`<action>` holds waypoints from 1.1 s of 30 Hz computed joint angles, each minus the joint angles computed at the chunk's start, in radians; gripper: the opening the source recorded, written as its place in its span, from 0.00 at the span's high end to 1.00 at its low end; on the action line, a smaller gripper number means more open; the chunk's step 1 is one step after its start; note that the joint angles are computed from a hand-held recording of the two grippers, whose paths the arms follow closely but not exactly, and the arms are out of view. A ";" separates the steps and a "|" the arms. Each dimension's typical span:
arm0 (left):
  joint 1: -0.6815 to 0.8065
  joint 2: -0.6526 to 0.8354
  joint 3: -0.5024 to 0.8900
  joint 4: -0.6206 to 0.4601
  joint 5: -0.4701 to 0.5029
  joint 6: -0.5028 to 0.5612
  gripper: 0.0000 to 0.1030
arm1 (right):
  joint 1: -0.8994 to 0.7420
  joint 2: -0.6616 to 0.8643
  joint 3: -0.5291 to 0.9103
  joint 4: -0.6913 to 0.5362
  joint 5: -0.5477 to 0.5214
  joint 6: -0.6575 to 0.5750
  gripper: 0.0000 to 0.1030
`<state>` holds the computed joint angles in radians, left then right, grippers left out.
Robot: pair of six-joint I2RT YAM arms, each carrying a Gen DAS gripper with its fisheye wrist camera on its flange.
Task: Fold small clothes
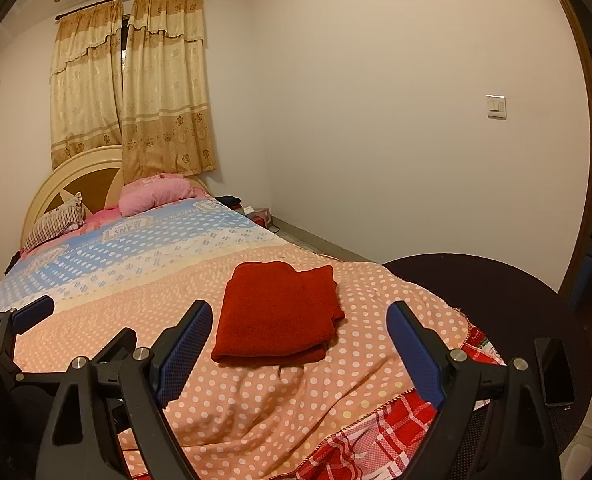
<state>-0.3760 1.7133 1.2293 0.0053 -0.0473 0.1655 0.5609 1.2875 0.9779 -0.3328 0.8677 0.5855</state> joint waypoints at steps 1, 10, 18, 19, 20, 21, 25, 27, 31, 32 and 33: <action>0.000 0.000 0.000 0.000 0.000 0.000 0.00 | 0.001 0.001 0.002 -0.001 0.000 0.000 0.13; -0.011 0.014 0.012 -0.003 -0.006 -0.016 0.00 | 0.004 0.016 0.009 -0.011 0.001 0.014 0.13; -0.012 0.017 0.015 0.003 -0.005 -0.014 0.00 | 0.005 0.021 0.009 -0.007 0.005 0.020 0.13; -0.014 0.018 0.014 0.007 -0.009 -0.013 0.00 | 0.005 0.022 0.008 -0.006 0.005 0.021 0.13; -0.016 0.021 0.015 0.011 -0.012 -0.010 0.00 | 0.005 0.022 0.008 -0.007 0.005 0.020 0.13; -0.016 0.023 0.018 0.009 -0.010 -0.010 0.00 | 0.004 0.023 0.007 -0.005 0.004 0.020 0.13; -0.010 0.050 0.059 -0.041 0.004 -0.037 0.00 | 0.005 0.024 0.008 -0.009 0.006 0.023 0.13; 0.001 0.069 0.087 -0.078 0.030 -0.050 0.00 | 0.002 0.021 -0.001 -0.004 0.003 0.022 0.13; 0.009 0.086 0.108 -0.105 0.047 -0.062 0.00 | 0.001 0.028 -0.002 -0.007 0.001 0.029 0.13; 0.010 0.086 0.108 -0.105 0.044 -0.061 0.00 | -0.001 0.030 -0.002 -0.009 -0.003 0.031 0.13; 0.009 0.089 0.110 -0.106 0.039 -0.061 0.00 | -0.002 0.031 -0.002 -0.010 -0.006 0.033 0.13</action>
